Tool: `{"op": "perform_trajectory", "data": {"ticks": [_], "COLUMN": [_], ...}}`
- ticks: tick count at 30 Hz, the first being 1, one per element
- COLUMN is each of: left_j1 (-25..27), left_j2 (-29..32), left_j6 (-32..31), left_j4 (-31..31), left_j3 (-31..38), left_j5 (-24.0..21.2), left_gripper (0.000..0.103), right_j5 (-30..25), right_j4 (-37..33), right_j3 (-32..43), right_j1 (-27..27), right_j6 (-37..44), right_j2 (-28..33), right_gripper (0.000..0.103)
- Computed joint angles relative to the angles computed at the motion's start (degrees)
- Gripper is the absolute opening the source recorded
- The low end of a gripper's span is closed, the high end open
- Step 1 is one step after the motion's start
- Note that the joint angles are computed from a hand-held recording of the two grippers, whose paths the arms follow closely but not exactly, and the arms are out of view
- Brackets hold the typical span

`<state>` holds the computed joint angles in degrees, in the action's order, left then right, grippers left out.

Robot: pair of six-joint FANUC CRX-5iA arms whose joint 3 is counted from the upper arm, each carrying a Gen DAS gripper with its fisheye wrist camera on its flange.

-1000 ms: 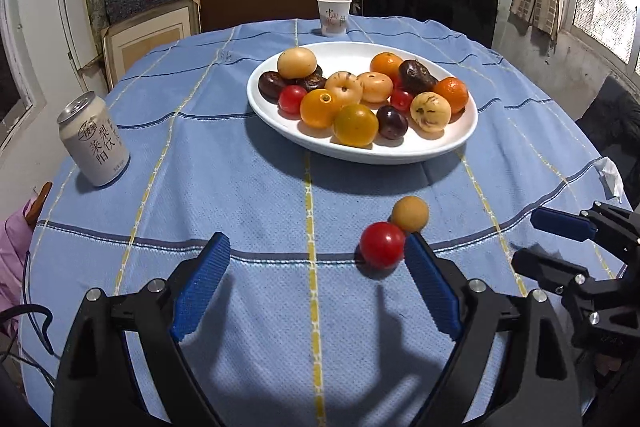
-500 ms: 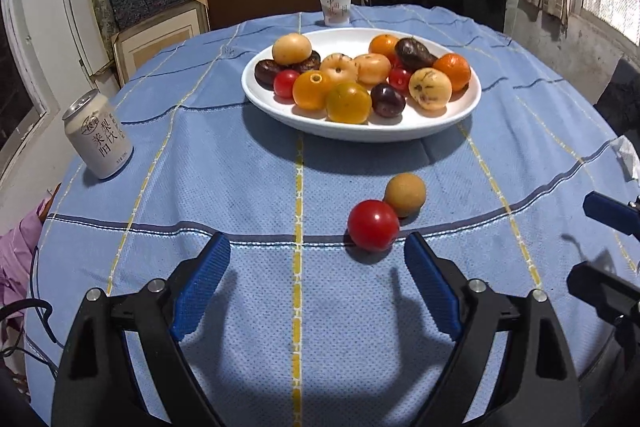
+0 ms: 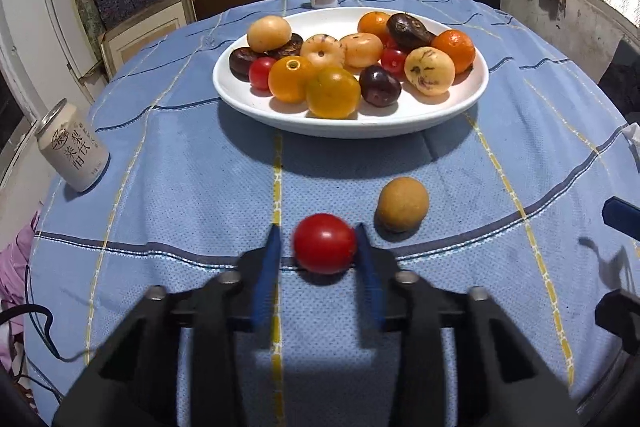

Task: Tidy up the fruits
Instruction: 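Grasp the last red tomato with the left tool, then grasp a small tan kiwi-like fruit with the right tool while the left tool holds the tomato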

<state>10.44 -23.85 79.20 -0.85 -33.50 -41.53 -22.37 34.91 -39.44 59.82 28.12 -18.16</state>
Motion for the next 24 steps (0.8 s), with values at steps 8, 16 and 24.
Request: {"op": "perform_trajectory", "data": {"ticks": [8, 16, 24], "left_j1": [9.3, 12.4, 14.3], "left_j2": [-10.2, -13.5, -12.4], "left_j6": [-12.0, -12.1, -17.1], "left_j4": [17.1, 20.5, 26.8], "left_j3": [-10.3, -12.9, -14.1], "left_j5": [7.0, 9.6, 8.8], "left_gripper": [0.030, 0.030, 0.030], "right_j5": [-7.7, -17.3, -18.5], "right_j4": [-7.0, -10.1, -12.4], "right_j3": [7.0, 21.7, 27.7], "right_j1": [1.6, 2.8, 1.9], "right_j6": [7.5, 20.7, 23.9], "right_j2": [4.3, 16.9, 24.5], "right_gripper": [0.079, 0.071, 0.054]}}
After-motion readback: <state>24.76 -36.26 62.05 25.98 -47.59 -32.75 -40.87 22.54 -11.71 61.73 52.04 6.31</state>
